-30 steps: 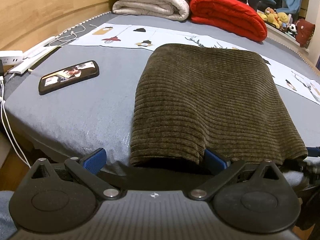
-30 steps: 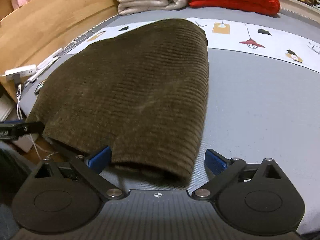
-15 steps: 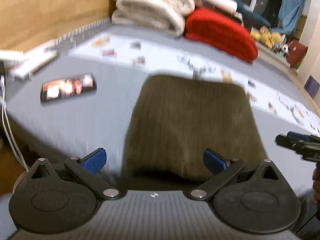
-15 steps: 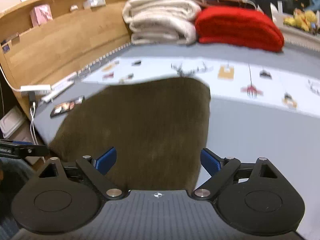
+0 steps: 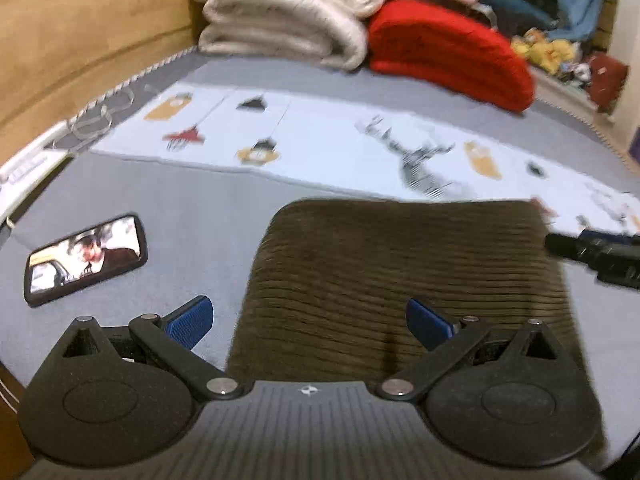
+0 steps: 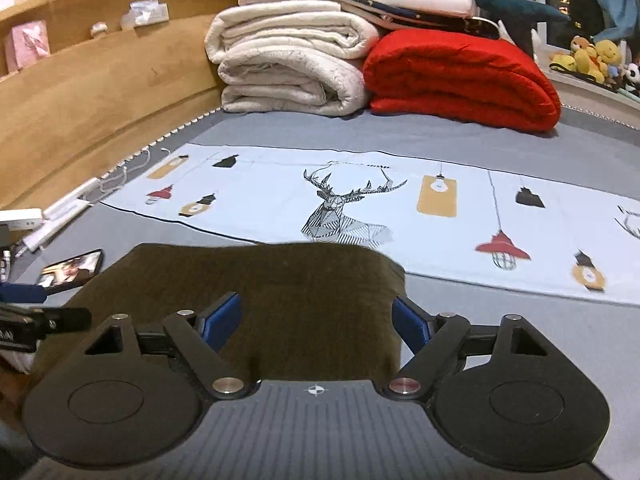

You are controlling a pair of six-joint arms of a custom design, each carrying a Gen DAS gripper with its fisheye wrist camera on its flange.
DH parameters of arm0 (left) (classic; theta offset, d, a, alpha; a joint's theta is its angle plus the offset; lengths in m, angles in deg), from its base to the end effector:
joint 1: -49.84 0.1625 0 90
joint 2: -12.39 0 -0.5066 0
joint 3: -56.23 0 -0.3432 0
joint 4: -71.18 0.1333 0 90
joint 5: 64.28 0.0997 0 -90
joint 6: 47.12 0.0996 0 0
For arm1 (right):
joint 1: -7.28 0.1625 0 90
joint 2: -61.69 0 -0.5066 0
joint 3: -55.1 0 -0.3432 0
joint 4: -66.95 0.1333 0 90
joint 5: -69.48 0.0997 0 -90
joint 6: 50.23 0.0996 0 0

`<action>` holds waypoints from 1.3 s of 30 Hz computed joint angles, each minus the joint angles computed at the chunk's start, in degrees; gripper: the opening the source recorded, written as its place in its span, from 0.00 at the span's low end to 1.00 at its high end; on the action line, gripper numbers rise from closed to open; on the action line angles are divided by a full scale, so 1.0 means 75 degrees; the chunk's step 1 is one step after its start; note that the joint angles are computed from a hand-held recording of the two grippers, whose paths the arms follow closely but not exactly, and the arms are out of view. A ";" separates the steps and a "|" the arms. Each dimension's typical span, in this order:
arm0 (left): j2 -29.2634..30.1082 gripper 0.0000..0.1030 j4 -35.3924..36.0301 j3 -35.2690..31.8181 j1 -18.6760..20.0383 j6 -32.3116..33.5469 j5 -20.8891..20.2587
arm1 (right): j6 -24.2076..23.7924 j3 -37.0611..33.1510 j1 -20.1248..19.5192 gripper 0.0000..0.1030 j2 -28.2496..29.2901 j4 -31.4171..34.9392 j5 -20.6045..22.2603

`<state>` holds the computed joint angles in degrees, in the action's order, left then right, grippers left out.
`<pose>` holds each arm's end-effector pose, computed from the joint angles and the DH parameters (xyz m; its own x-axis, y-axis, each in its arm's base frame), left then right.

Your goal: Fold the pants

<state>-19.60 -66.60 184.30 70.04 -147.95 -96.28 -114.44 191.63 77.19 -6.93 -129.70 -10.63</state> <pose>-0.3192 -0.3495 -0.0199 -0.6905 -0.3601 -0.6273 0.2866 0.6601 -0.6944 -0.0143 -0.4770 0.3021 -0.6598 -0.5563 0.5052 -0.7497 0.5325 -0.3929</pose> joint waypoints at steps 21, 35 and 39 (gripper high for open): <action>0.0156 1.00 -0.2835 0.1235 0.0161 0.1047 -0.0318 | 0.0044 -0.0177 0.0056 0.90 0.0264 0.0818 -0.1076; 0.0171 1.00 -0.3435 0.1430 0.0164 0.1101 -0.0527 | -0.1088 0.1145 -0.1282 0.91 -0.0479 -0.0182 -0.0123; 0.0167 1.00 -0.3376 0.1399 0.0168 0.1146 -0.0501 | -0.0836 0.1234 -0.1517 0.91 -0.0563 -0.0505 0.0099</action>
<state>-18.35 -91.92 194.79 71.30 -139.36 -100.04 -120.72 200.88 65.81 -11.15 -133.49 -9.89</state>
